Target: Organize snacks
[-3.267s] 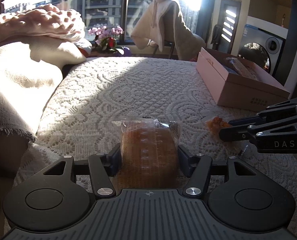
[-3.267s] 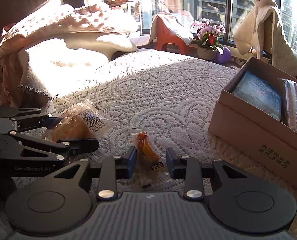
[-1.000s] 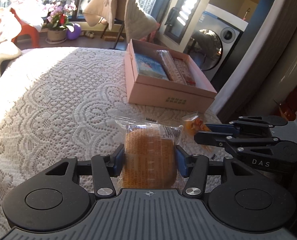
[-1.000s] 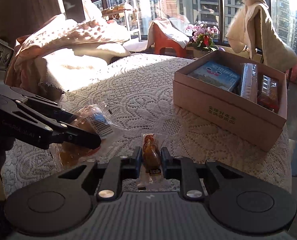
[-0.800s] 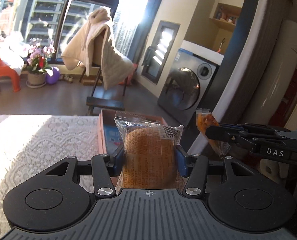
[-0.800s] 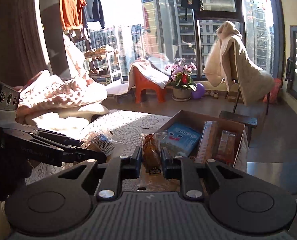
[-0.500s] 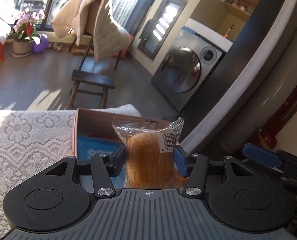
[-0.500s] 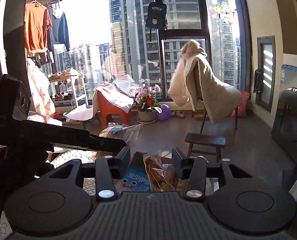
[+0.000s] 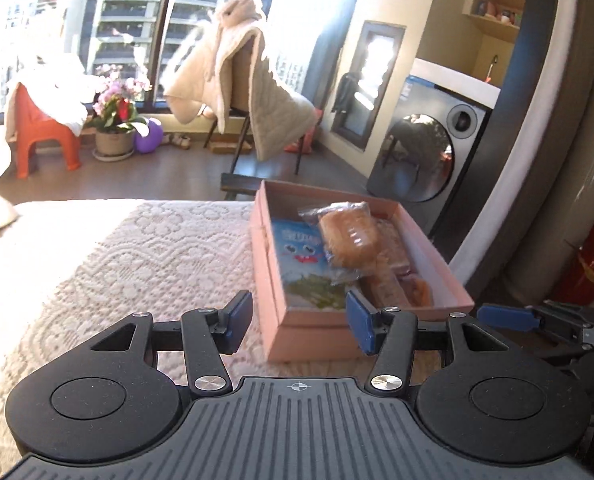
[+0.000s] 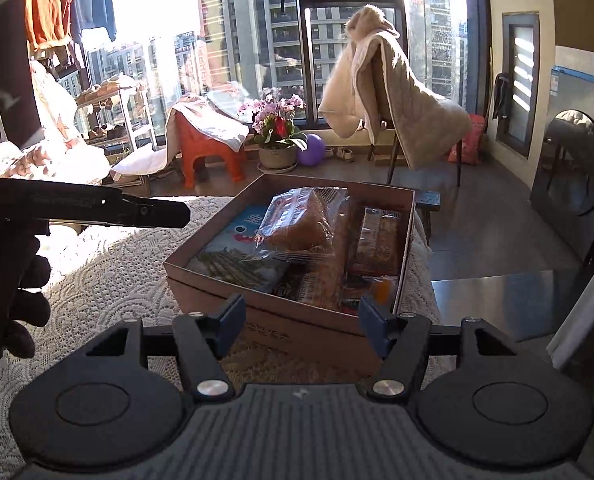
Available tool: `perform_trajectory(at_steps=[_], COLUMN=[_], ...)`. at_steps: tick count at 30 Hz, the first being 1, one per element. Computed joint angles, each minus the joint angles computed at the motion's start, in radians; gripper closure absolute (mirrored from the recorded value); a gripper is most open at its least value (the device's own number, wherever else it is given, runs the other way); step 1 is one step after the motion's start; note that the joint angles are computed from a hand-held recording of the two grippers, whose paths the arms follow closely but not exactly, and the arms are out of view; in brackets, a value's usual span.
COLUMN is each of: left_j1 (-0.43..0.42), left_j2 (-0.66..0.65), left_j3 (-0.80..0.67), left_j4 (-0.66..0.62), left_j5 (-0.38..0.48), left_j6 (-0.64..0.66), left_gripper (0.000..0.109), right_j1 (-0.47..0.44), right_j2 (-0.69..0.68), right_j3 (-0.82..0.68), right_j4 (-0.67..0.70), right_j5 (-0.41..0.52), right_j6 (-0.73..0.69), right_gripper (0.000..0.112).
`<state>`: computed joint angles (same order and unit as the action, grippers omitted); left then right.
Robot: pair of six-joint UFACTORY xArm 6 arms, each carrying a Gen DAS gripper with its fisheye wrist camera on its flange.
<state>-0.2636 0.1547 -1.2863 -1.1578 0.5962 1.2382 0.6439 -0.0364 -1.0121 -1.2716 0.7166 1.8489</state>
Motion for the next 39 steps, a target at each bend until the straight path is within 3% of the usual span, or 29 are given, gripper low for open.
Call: perform_trajectory(at_steps=[4,7,9,11,13,14,17,26,39], left_j1=[-0.023,-0.055,-0.078,-0.111,-0.140,-0.150,-0.161,-0.170,-0.180], left_j2=[-0.123,-0.127,-0.135,-0.138,-0.135,-0.138,-0.143,-0.125,-0.113], left_j3=[0.238,0.304,0.327,0.336,0.336,0.339,0.346,0.330,0.318], left_j4=[-0.084,-0.136,-0.258,-0.311,-0.348,-0.351,-0.366,-0.394,-0.409], left_j5=[-0.168,-0.250,-0.308,-0.373,-0.425,-0.443,-0.460,-0.480,-0.493], left_j6=[0.118,0.160,0.281,0.353,0.396,0.397,0.391,0.420,0.429], left_gripper=[0.052,0.052,0.052,0.051,0.051,0.051,0.051,0.049,0.048], right_j1=[0.053,0.071,0.077,0.091,0.106,0.096,0.086,0.136,0.130], right_j2=[0.095,0.178,0.214,0.220,0.233,0.234,0.221,0.249,0.242], right_j3=[-0.063,-0.118,-0.137,-0.132,-0.146,-0.147,-0.122,-0.134,-0.122], right_j4=[0.024,0.113,0.169,0.144,0.180,0.217,0.201,0.139,0.130], right_j5=[0.041,0.050,0.054,0.082,0.143,0.157,0.146,0.237,0.217], right_j6=[0.024,-0.048,-0.068,-0.020,-0.003,0.010,0.054,0.126,0.152], right_gripper=[0.040,0.039,0.039,0.034,0.015,0.011,0.009,0.009,0.009])
